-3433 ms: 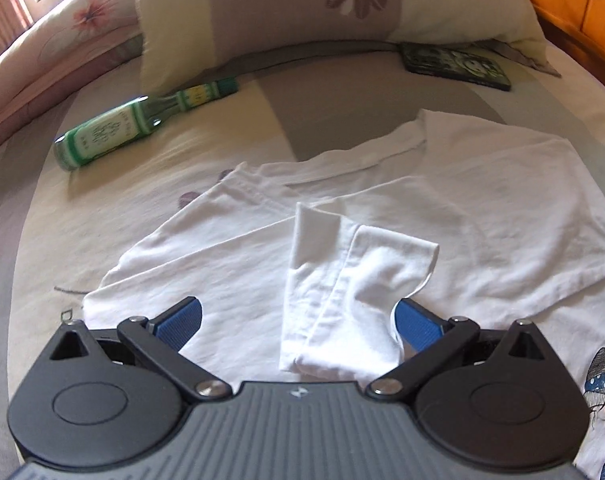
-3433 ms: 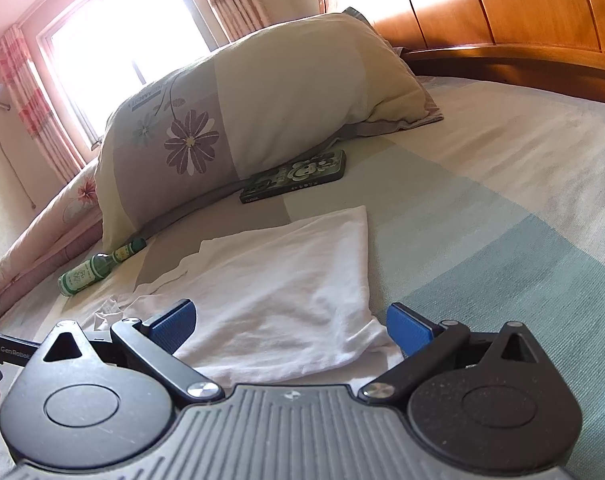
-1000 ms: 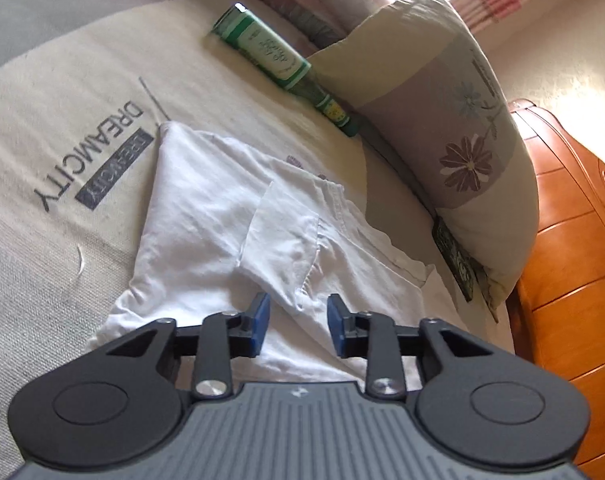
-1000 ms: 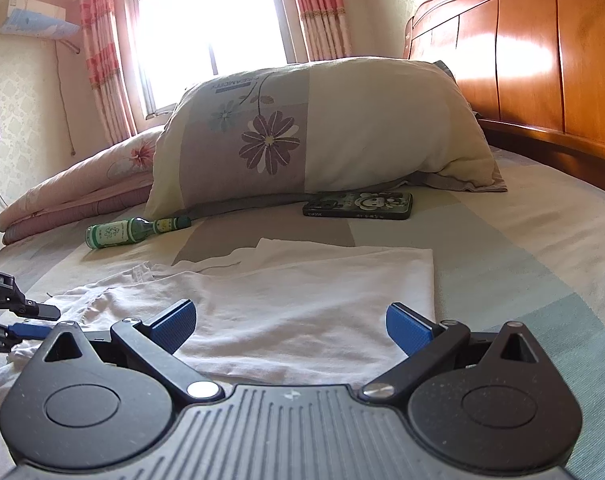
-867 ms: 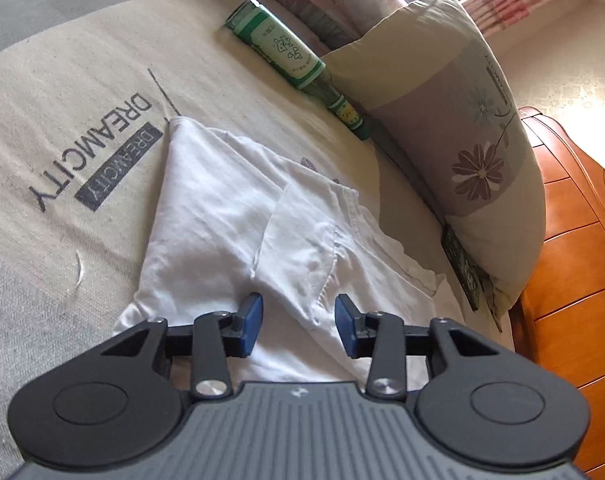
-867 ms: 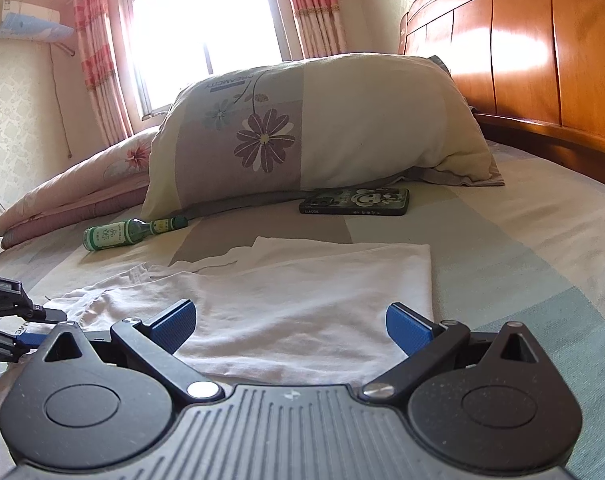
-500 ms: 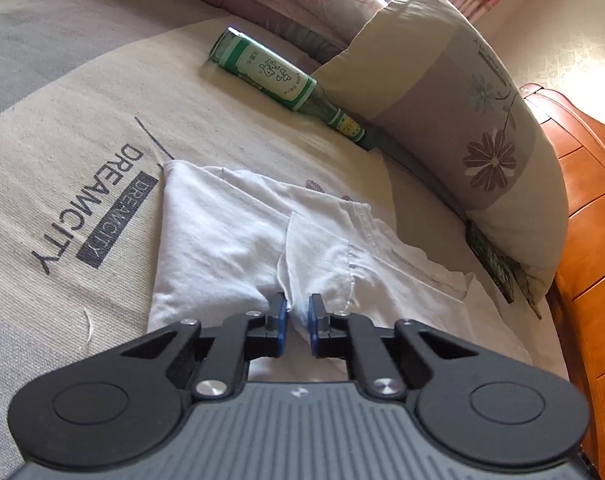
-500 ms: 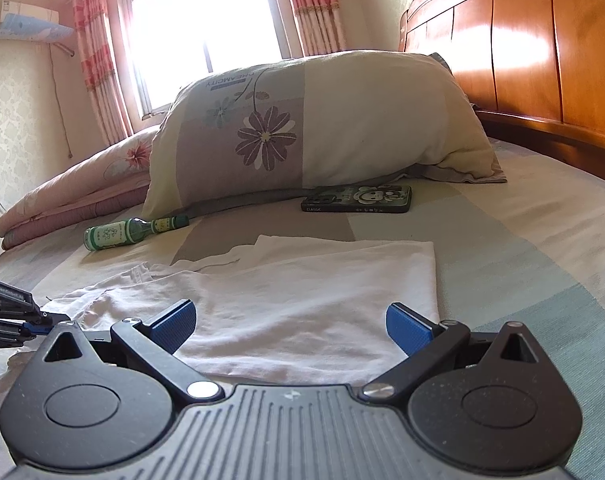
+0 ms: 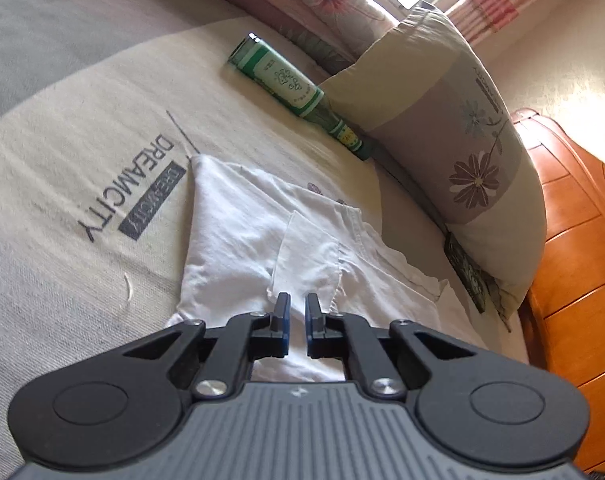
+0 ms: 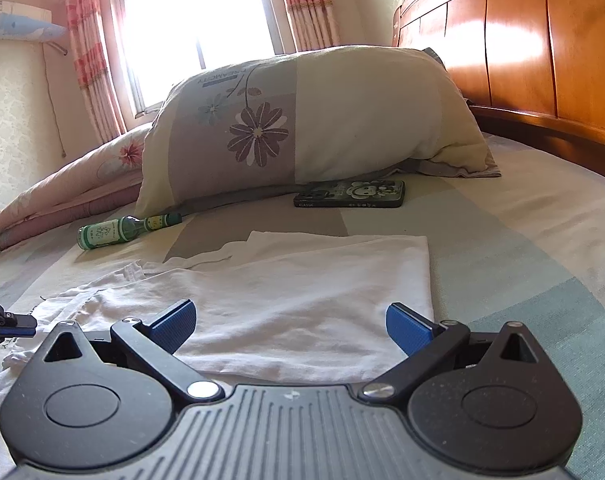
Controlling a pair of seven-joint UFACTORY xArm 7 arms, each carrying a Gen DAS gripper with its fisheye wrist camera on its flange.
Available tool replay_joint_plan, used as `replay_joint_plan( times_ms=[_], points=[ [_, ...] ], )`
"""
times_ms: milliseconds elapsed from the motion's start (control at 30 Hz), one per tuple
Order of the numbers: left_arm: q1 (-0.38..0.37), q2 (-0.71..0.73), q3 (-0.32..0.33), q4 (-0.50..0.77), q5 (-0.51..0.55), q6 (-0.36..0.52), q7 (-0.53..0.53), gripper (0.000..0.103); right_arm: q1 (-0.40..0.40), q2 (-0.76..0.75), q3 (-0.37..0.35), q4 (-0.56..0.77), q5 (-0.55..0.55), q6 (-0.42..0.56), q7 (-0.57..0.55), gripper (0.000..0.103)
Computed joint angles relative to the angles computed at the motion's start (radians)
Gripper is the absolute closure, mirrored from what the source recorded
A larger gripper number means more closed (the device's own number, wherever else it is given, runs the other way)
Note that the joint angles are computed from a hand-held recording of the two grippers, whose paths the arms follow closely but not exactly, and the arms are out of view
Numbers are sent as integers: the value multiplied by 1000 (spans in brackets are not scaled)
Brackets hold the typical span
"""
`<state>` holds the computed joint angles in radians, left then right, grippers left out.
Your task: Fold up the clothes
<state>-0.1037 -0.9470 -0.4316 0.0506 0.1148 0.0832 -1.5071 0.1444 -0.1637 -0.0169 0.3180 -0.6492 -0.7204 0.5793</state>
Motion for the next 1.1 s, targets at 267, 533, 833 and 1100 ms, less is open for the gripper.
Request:
replay_joint_plan(
  times_ms=[267, 533, 833, 1100],
  points=[
    [101, 218, -36, 22, -71, -241, -11, 63, -2, 2, 1, -1, 4, -4, -1, 0],
    [236, 227, -206, 64, -120, -215, 69, 90, -4, 1, 0, -2, -1, -4, -6, 0],
    [152, 63, -135, 50, -38, -142, 123, 96, -6, 4, 0, 4, -21, 2, -1, 0],
    [-17, -40, -23, 78, 30, 148, 209, 83, 0, -11, -3, 0, -57, 5, -19, 0]
  ],
)
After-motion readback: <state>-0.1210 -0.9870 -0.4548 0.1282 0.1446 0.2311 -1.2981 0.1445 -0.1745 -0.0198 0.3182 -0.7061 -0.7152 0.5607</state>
